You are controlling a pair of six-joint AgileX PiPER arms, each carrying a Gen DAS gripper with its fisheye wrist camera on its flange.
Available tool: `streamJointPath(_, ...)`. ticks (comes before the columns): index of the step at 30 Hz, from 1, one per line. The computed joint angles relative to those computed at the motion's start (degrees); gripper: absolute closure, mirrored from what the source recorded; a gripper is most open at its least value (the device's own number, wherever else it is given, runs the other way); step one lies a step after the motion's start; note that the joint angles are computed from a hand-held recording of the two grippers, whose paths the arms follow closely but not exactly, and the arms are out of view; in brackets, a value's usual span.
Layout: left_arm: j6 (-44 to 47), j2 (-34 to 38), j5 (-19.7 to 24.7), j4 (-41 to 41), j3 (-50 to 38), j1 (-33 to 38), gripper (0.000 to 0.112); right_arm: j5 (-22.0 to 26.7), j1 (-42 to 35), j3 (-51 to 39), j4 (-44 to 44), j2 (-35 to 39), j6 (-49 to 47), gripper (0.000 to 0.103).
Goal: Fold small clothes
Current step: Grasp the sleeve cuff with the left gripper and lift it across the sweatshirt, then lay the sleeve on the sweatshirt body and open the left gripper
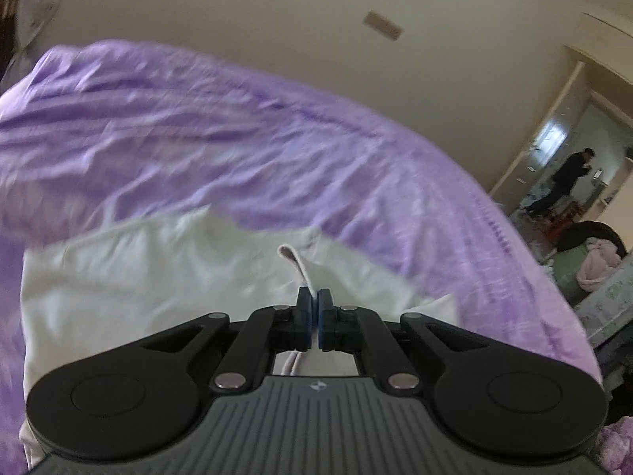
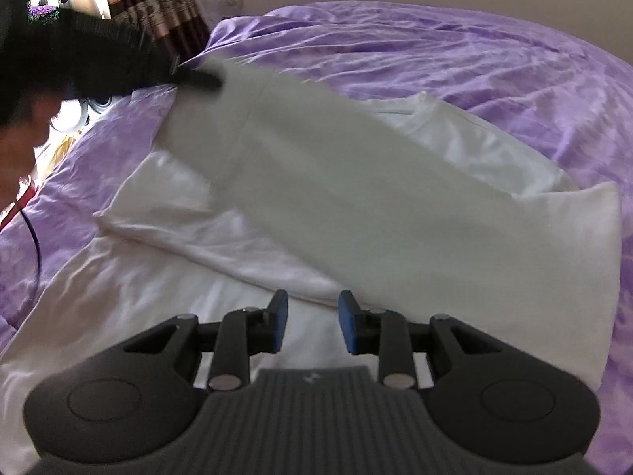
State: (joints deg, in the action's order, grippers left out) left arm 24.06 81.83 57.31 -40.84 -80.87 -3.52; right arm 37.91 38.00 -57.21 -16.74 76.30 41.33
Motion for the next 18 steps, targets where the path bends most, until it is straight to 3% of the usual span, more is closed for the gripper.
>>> streamJointPath(4,-5.04,0.19,3.21,2.80,-9.51,-2.15,0.111,1.38,0.93,2.56,-13.98,0.28,14.36,0.080)
streamJointPath(11,-3.30,2.77,11.34,3.47,-19.34,6.53,0.111,4.47,-8.56,9.69,-19.44,-3.46,21.11,0.080)
streamJointPath(14,-0.43,3.81,11.69,5.80,-16.38,11.07,0.111,5.05,-10.87,12.52,-19.62,-4.97,23.26,0.083)
streamJointPath(18,0.35,8.21,8.61,10.52,-7.76,14.69,0.111,3.23,-11.95,14.61,-18.33,-4.23,22.05,0.090)
